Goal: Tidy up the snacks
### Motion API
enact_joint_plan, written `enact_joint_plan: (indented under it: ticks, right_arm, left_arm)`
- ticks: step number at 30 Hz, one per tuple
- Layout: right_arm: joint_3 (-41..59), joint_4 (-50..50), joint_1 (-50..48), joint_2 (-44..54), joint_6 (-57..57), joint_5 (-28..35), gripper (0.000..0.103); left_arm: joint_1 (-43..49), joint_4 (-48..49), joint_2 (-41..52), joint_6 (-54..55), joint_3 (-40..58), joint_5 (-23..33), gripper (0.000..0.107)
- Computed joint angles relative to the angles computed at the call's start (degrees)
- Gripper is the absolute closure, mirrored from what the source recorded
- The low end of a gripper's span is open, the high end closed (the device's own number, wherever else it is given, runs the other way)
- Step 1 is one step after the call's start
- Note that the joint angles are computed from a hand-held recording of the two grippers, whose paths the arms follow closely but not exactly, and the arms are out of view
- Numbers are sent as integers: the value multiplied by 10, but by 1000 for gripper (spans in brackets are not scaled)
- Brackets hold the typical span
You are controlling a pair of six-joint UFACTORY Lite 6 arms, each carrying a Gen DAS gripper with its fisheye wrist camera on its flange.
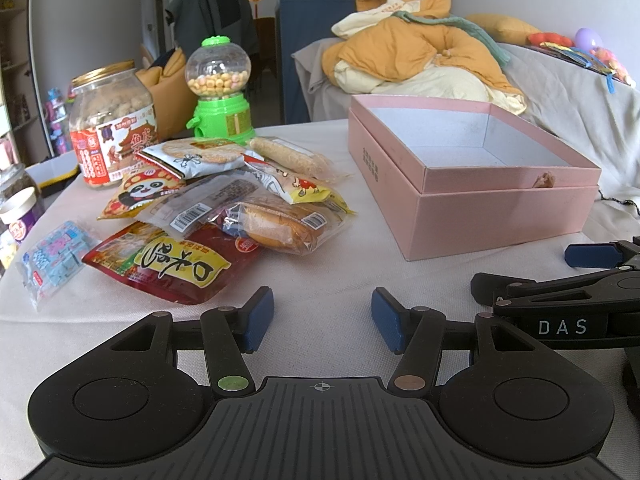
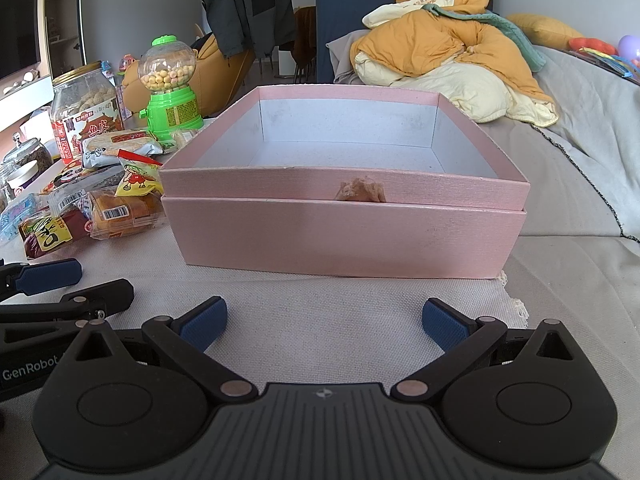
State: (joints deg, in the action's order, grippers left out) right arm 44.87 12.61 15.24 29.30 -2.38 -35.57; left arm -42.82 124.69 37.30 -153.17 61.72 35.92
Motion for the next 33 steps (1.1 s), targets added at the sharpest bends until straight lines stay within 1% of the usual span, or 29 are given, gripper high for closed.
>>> enact_joint_plan:
  ticks: [23, 24, 26, 27, 28, 29, 31, 33]
  right_arm:
    - [0, 3, 3, 2, 0, 1, 0]
    - [4, 1, 5, 2, -2, 9, 0]
    - [19, -27, -5, -6, 5, 58, 0]
    - [21, -60, -17, -17, 20, 91, 0]
    - [25, -85, -24, -18, 39, 106, 0]
    - [27, -92, -24, -18, 34, 111, 0]
    - [33, -125, -30, -20, 45, 128, 0]
    - [60, -168, -37, -18, 70, 171, 0]
  left_arm:
    - [4, 14, -3, -16, -5, -2, 46]
    - [4, 24, -6, -26, -8, -3, 47]
    - [11, 67, -23, -60, -30, -5, 47]
    - [18, 110, -41, -93, -53, -4, 47]
    - [28, 155, -61, -127, -82, 3, 47]
    - [37, 188, -90, -146, -116, 14, 46]
    - [58, 204, -135, -141, -162, 31, 46]
    - [104, 237, -191, -155, -210, 40, 46]
